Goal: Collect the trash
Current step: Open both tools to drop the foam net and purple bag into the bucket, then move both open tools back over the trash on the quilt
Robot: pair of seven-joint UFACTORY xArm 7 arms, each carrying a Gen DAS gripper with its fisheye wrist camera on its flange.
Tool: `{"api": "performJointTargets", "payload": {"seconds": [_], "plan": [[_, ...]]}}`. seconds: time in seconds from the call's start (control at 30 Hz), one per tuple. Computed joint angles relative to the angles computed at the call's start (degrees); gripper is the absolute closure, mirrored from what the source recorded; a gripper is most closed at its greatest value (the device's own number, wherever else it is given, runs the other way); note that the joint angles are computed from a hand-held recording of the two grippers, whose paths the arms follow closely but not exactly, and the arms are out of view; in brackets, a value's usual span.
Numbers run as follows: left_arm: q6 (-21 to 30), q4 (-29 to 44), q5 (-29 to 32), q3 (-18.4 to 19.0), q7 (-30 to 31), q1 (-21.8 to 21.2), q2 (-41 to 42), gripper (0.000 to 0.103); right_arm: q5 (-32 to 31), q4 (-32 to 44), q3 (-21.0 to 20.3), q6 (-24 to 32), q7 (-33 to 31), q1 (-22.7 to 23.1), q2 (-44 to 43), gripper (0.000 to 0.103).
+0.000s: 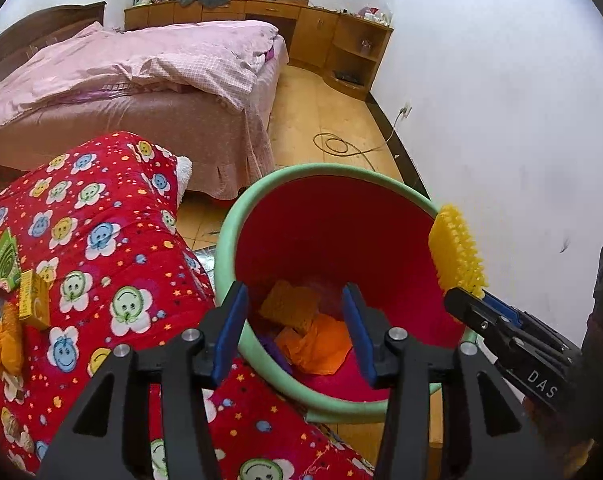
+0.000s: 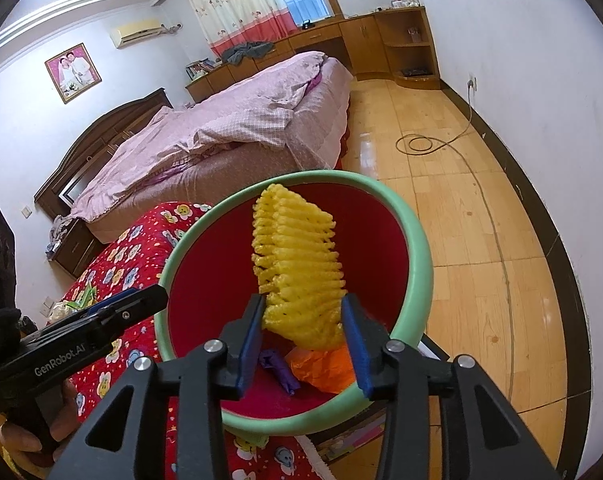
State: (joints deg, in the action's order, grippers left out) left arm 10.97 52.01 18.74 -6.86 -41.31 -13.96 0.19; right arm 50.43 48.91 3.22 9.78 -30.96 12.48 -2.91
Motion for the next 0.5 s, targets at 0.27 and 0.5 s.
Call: {"api": "performJointTargets", "payload": {"seconds": [0.27,0.5], "plan": [[-0.07,-3.84,0.49,-0.73,-1.89,1.98,-5.19,0.054,-0.89,-1.46,-0.27,-0.82,1.2,1.67,-2.64,0.049],[0.38,-8.46,0.92,-2.46,-3.74,5.88,-11.38,0.054,-0.24,-2.08,-1.35,-1.2,0.94,4.82,-4.92,0.04]]}}
